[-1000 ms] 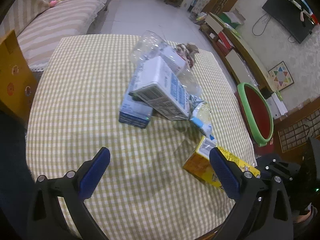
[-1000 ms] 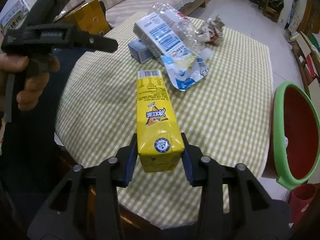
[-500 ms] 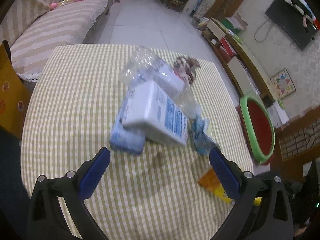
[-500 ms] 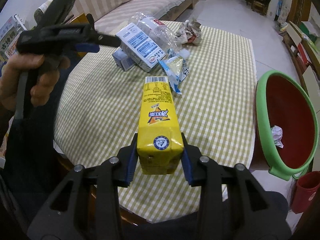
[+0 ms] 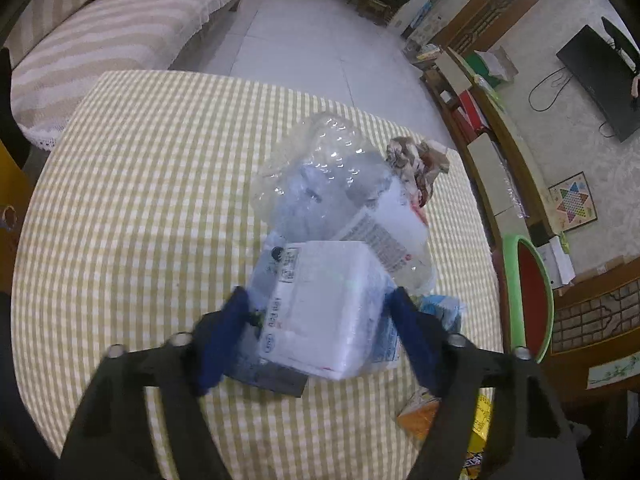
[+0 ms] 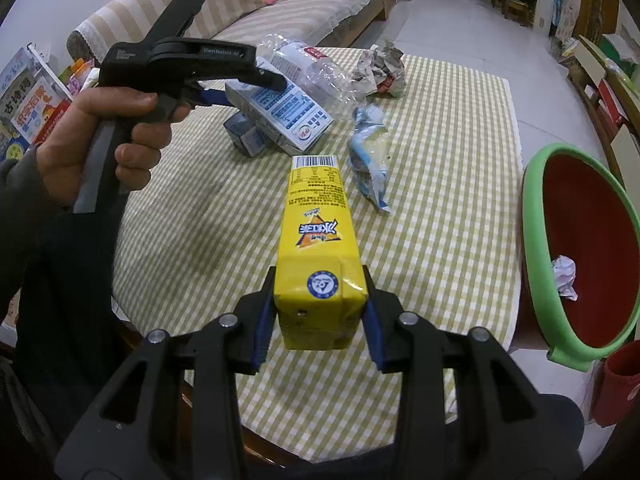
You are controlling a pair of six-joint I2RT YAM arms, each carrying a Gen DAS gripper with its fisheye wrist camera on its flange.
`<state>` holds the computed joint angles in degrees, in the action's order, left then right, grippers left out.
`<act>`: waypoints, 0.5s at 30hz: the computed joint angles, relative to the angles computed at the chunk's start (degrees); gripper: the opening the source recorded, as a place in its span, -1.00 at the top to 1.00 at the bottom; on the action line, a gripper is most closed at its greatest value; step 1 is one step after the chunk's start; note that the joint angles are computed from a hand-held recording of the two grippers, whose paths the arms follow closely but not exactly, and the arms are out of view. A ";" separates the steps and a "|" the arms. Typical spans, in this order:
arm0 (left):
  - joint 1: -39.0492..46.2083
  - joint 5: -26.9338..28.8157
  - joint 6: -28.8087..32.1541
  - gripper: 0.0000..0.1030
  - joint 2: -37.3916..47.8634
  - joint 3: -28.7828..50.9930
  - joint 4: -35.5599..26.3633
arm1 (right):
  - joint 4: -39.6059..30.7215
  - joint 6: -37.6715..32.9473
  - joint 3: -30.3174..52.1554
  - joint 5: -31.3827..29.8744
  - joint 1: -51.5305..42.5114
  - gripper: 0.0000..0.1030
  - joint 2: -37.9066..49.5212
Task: Collect trash
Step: 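Lift the yellow carton with the right tool while the left tool grasps the white packet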
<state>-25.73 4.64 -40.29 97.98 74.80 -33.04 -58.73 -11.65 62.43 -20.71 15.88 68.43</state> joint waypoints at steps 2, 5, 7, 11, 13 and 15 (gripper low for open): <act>-0.40 0.19 -0.38 -0.11 -1.06 -0.72 0.21 | 0.19 -0.07 -0.19 0.12 0.06 0.27 -0.02; -0.75 1.50 0.35 0.04 -1.87 -1.43 0.67 | 0.42 0.18 -0.24 0.23 0.34 0.27 -0.19; -0.89 3.04 0.13 0.12 -3.25 -2.81 1.86 | 0.29 0.56 -0.12 0.28 0.48 0.27 -0.74; -2.37 0.46 1.39 0.20 -6.36 -3.63 0.25 | 0.22 1.41 0.13 0.34 1.09 0.27 -1.73; -3.46 -1.24 2.08 0.20 -8.08 -3.48 -1.05 | -0.02 2.03 0.25 0.57 1.88 0.27 -2.49; -4.23 -2.50 2.44 0.21 -9.24 -2.81 -2.43 | -0.24 2.67 0.47 0.91 2.75 0.27 -3.20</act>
